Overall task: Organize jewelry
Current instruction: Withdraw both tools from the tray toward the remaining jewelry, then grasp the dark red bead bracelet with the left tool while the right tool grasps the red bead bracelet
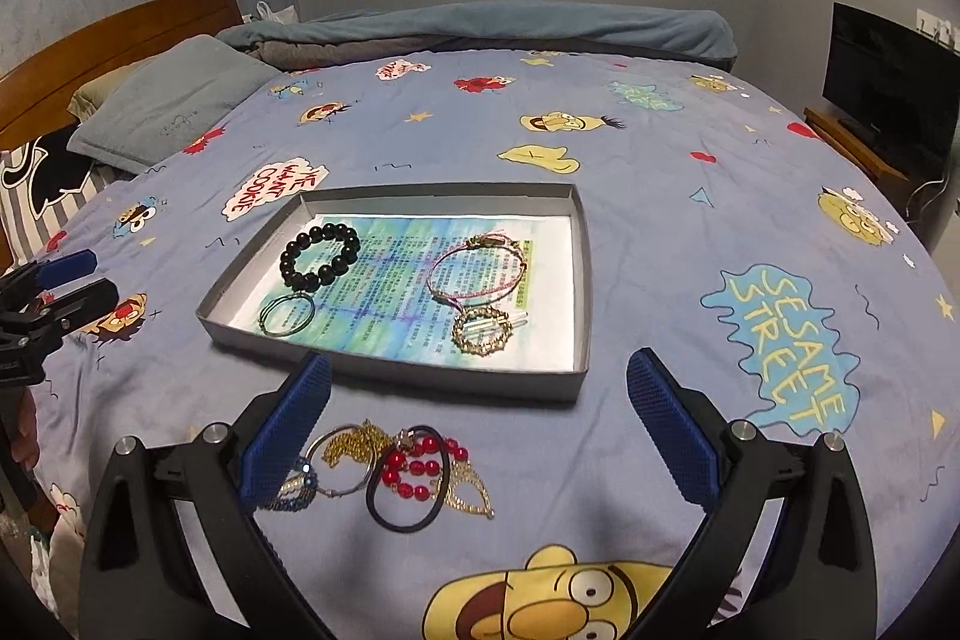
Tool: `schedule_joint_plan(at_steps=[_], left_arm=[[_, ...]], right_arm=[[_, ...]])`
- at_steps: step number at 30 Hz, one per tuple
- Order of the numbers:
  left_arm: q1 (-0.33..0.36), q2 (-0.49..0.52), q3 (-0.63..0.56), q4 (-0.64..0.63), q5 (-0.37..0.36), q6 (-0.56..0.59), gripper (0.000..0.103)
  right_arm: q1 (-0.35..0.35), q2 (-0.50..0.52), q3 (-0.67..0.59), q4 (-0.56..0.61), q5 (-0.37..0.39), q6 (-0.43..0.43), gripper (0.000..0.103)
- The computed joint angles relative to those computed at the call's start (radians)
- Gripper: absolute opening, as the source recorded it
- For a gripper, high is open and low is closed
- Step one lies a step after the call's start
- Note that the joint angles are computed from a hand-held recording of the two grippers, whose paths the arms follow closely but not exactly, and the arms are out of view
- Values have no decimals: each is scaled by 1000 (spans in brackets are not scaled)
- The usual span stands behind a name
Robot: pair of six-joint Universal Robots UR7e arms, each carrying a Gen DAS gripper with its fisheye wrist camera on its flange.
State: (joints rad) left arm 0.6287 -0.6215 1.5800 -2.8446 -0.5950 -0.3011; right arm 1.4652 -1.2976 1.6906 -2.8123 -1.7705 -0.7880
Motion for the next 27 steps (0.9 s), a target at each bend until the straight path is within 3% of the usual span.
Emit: schedule_joint_plan(at_steps=[5, 17, 27], left_arm=[[-14, -9, 54, -40, 7, -5, 97], [-21, -14, 134, 4, -28, -112, 97], [-47, 66, 147, -40, -133, -109, 97]], right_arm=[[-7, -19, 21, -2, 0, -4, 98], [-44, -73, 86, -33, 21, -21, 98], [-81, -94, 128, -27, 19, -53, 98]])
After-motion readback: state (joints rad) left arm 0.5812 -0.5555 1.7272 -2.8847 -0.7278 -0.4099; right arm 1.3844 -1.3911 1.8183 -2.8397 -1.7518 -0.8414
